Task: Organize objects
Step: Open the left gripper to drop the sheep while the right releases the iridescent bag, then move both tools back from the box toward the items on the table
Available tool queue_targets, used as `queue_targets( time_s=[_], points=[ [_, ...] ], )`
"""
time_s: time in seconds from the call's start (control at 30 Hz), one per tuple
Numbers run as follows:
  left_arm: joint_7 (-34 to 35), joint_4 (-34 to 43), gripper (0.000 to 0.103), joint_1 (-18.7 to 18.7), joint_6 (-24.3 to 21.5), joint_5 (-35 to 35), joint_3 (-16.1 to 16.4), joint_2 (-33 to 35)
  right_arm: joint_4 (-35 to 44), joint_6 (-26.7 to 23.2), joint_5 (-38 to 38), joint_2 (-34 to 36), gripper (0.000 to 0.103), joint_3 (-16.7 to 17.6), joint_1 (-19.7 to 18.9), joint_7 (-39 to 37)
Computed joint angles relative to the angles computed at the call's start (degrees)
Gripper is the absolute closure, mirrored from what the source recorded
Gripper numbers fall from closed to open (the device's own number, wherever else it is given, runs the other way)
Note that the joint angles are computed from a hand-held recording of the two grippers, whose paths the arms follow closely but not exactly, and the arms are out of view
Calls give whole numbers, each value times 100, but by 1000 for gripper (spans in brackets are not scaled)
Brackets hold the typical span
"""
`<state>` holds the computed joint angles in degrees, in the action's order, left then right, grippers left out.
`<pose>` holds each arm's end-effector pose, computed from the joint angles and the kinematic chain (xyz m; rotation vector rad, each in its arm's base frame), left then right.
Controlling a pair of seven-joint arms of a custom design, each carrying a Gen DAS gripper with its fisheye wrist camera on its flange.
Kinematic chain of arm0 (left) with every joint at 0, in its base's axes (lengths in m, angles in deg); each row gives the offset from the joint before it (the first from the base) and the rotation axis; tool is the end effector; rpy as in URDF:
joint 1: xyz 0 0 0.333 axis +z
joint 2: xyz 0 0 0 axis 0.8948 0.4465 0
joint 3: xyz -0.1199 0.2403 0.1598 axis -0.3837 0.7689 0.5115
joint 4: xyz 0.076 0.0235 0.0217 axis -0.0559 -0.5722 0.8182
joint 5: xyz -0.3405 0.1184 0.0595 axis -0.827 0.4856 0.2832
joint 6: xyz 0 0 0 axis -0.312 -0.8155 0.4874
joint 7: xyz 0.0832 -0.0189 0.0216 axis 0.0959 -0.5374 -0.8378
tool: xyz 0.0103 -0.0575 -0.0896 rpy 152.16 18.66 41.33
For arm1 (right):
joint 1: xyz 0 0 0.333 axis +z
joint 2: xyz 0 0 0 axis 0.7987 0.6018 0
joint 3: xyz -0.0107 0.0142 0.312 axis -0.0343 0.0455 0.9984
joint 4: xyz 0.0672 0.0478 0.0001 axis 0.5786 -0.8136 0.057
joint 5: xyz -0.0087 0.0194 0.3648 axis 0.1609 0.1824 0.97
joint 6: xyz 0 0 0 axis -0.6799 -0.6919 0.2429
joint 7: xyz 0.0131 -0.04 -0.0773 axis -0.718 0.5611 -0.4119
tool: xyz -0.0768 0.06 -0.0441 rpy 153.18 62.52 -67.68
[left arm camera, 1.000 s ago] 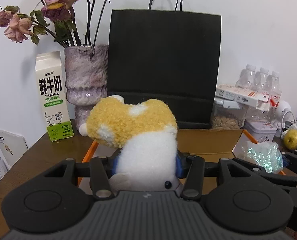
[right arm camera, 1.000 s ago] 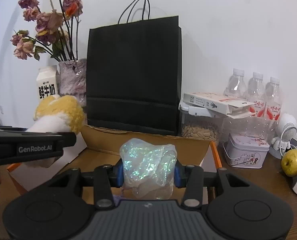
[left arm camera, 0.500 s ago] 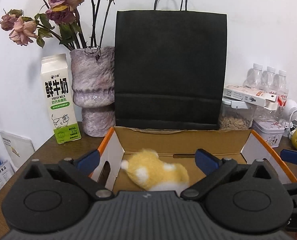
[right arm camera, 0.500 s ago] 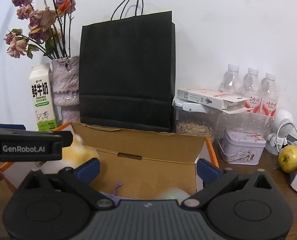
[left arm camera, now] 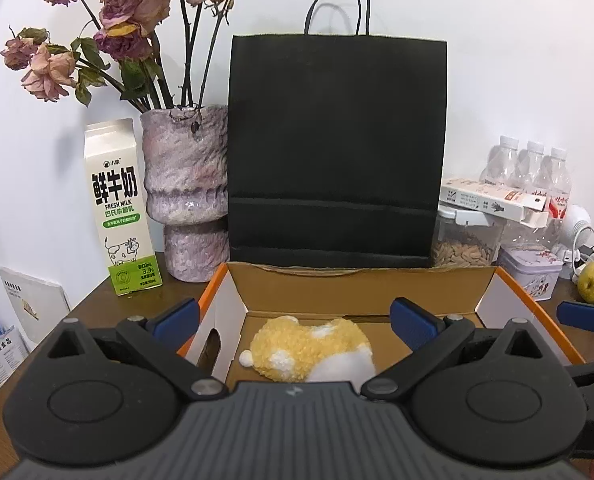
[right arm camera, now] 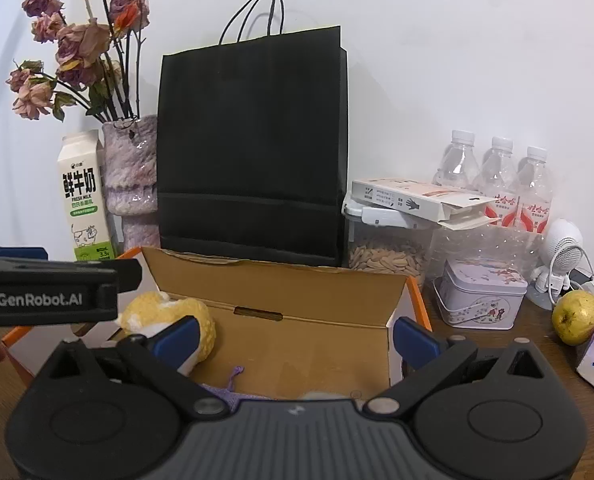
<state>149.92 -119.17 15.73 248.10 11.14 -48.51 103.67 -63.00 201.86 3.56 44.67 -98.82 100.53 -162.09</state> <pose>0.6399 -0.3576 0.3966 -1.2639 1.7801 -1.1816 0.5753 0.4680 0.3569 -1.3632 1.6978 -1.1097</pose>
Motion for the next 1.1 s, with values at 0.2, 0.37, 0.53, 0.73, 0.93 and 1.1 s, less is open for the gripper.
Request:
queue_targets(
  time_s=[0.2, 0.37, 0.53, 0.73, 0.93, 1.1],
  points=[
    [289, -220, 0, 220, 543, -76, -392, -123, -127, -55, -91, -117, 0, 6, 61, 82],
    [650, -486, 0, 326, 1013, -265, -675, -267, -232, -121, -194, -229, 0, 79, 83, 91],
    [964, -829, 0, 503, 1333, -411, -1026, -503, -392, -281, -232, -371, 0, 183, 113, 91],
    [1314, -1353, 0, 840, 1639, -427, -1567, -860, -593, -450, -270, -529, 0, 340, 156, 63],
    [1561, -1940, 0, 1340, 1930, -315, -2218, -1209, -894, -676, -413, -751, 0, 493, 260, 192],
    [1755, -2420, 0, 1716, 2119, -327, -2679, -1484, -1211, -924, -528, -980, 0, 685, 330, 344]
  ],
)
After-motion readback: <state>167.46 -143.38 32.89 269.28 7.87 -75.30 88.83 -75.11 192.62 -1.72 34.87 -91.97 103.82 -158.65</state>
